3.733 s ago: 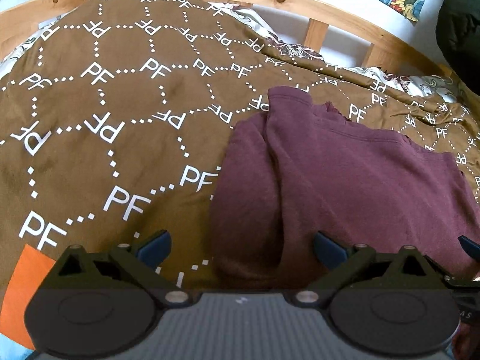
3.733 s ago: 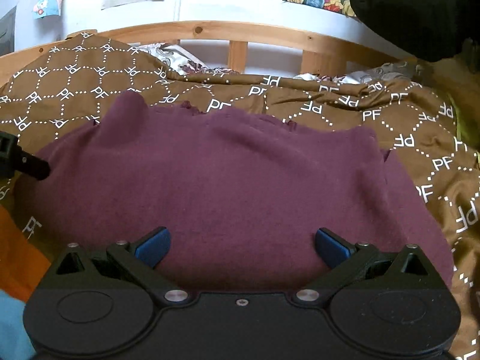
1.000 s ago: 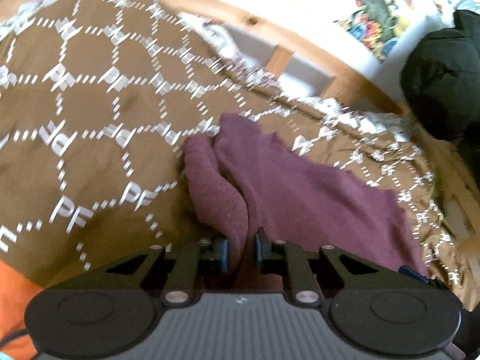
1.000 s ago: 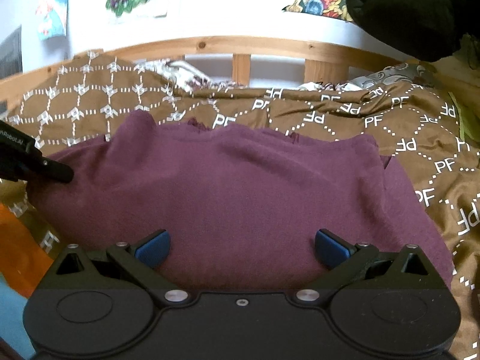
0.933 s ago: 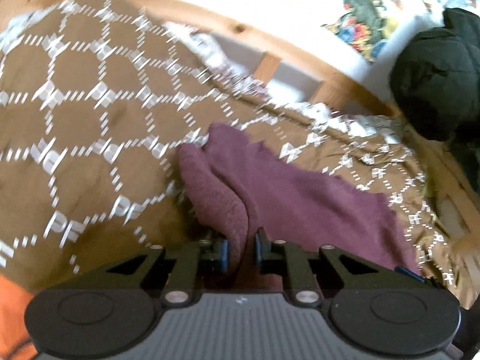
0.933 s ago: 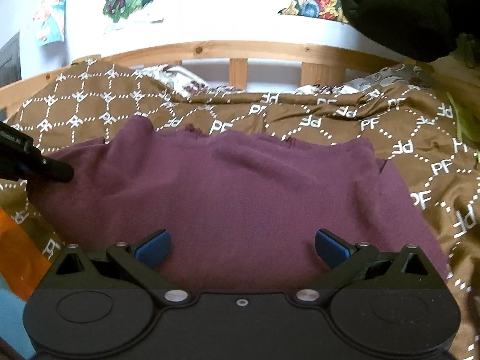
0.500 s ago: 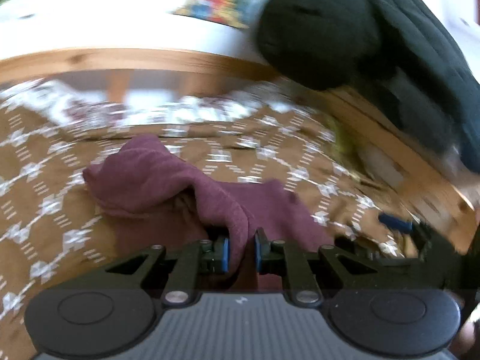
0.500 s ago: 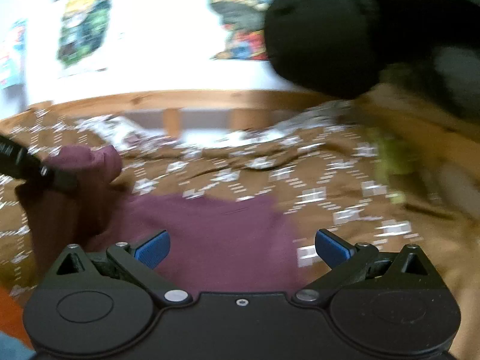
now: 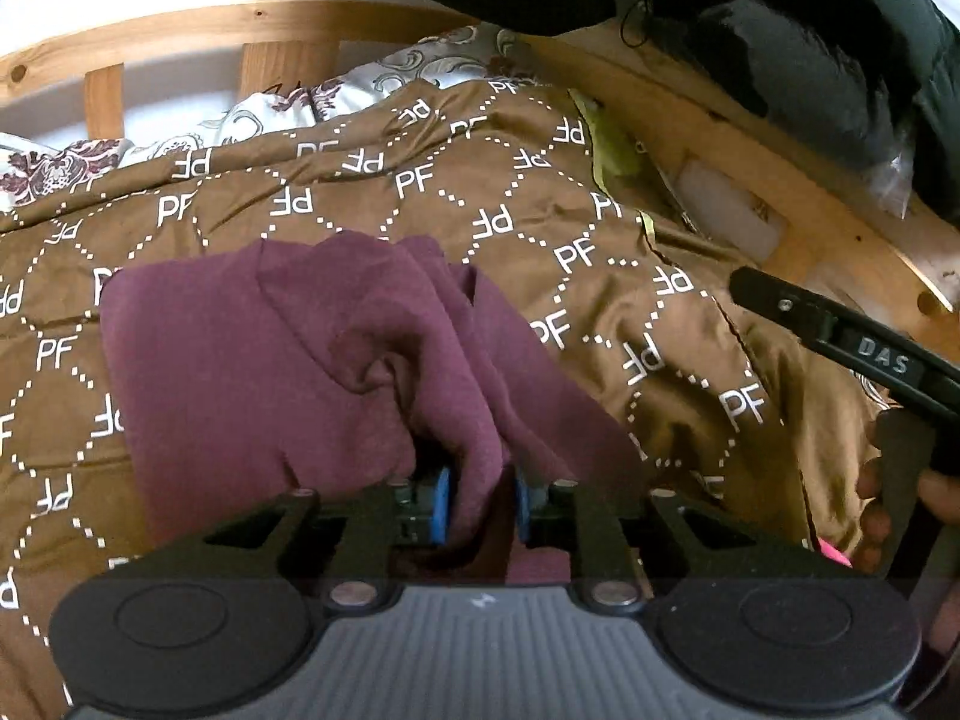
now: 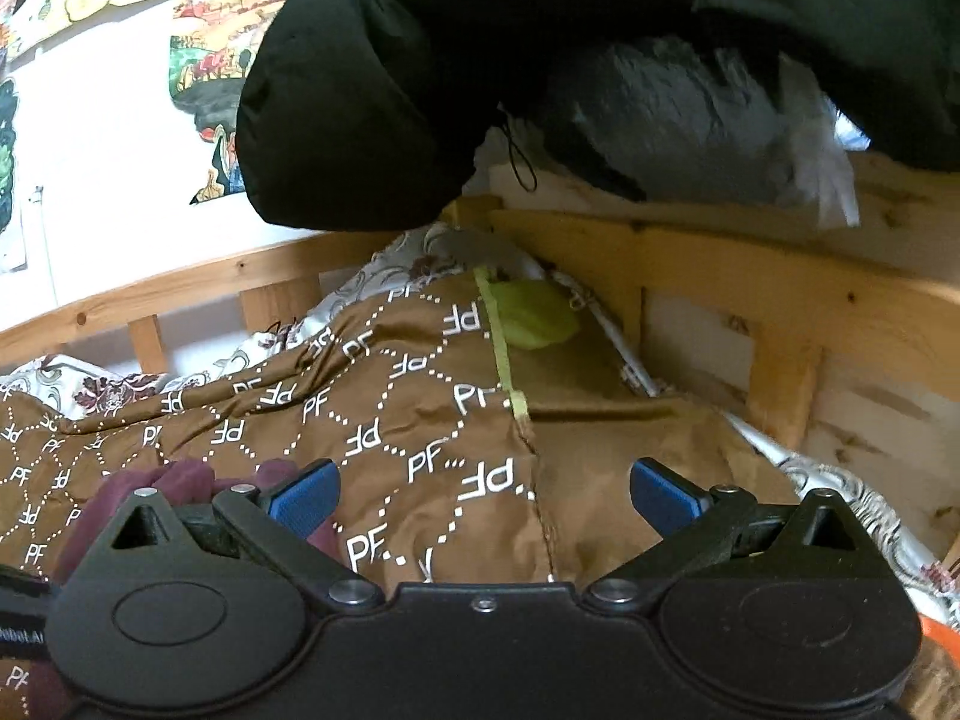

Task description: Fold small clothes

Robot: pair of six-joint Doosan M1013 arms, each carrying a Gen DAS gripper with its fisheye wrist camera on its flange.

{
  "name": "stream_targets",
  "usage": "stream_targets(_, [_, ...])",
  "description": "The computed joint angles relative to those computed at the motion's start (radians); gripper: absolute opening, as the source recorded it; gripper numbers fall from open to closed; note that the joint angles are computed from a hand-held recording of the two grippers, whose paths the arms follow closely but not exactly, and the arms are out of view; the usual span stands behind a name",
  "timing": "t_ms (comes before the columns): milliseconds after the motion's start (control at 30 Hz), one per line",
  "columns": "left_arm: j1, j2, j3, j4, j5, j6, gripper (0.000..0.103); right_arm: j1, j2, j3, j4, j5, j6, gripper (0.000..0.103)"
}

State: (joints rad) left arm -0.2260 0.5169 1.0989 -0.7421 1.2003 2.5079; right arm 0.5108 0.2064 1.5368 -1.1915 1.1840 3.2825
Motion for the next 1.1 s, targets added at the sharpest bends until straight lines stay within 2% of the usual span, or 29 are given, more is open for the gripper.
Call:
stream_targets(67, [0.002,-0.009,0.013,-0.007,-0.015,0.012,0.03,-0.003,0.004,0.0,0.011,-0.018,-0.007,0.103])
stream_targets(133, [0.006,-0.02,0.032,-0.028,-0.029,0.034,0.047,-0.005,0.011,-0.007,0.02,-0.032,-0.024,0.102])
stream_targets(233, [0.008,-0.038,0.059,-0.06,-0.046,0.074,0.065,-0.005,0.021,-0.016,0.036,-0.051,-0.056,0.102])
stream_targets(400, [0.027,-0.082,0.125,-0.15,-0.085,0.195,0.088,-0.005,0.025,-0.021,0.045,-0.059,-0.074,0.102])
stream_targets(567, [0.039,-0.121,0.177,-0.202,-0.174,0.274,0.102,-0.007,0.02,-0.016,0.041,-0.051,-0.046,0.102])
stream_targets(633, [0.039,-0.131,0.195,-0.2,-0.224,0.286,0.102,-0.007,0.018,-0.013,0.041,-0.056,-0.029,0.102])
stream_targets(733, [0.036,-0.129,0.195,-0.141,-0.25,0.256,0.102,-0.007,0.01,0.0,0.028,-0.097,0.006,0.102])
stream_targets(833, [0.034,-0.119,0.185,-0.07,-0.246,0.215,0.102,-0.013,-0.006,0.025,0.006,-0.188,0.051,0.102])
stream_targets(933, [0.034,-0.11,0.18,-0.022,-0.24,0.208,0.102,-0.03,-0.028,0.059,-0.019,-0.327,0.112,0.102])
stream_targets(1033, [0.031,-0.117,0.2,0.006,-0.267,0.271,0.102,-0.055,-0.042,0.078,-0.018,-0.478,0.133,0.102])
stream_targets(1100, [0.028,-0.129,0.227,0.0,-0.295,0.358,0.102,-0.084,-0.041,0.072,0.061,-0.611,0.043,0.103])
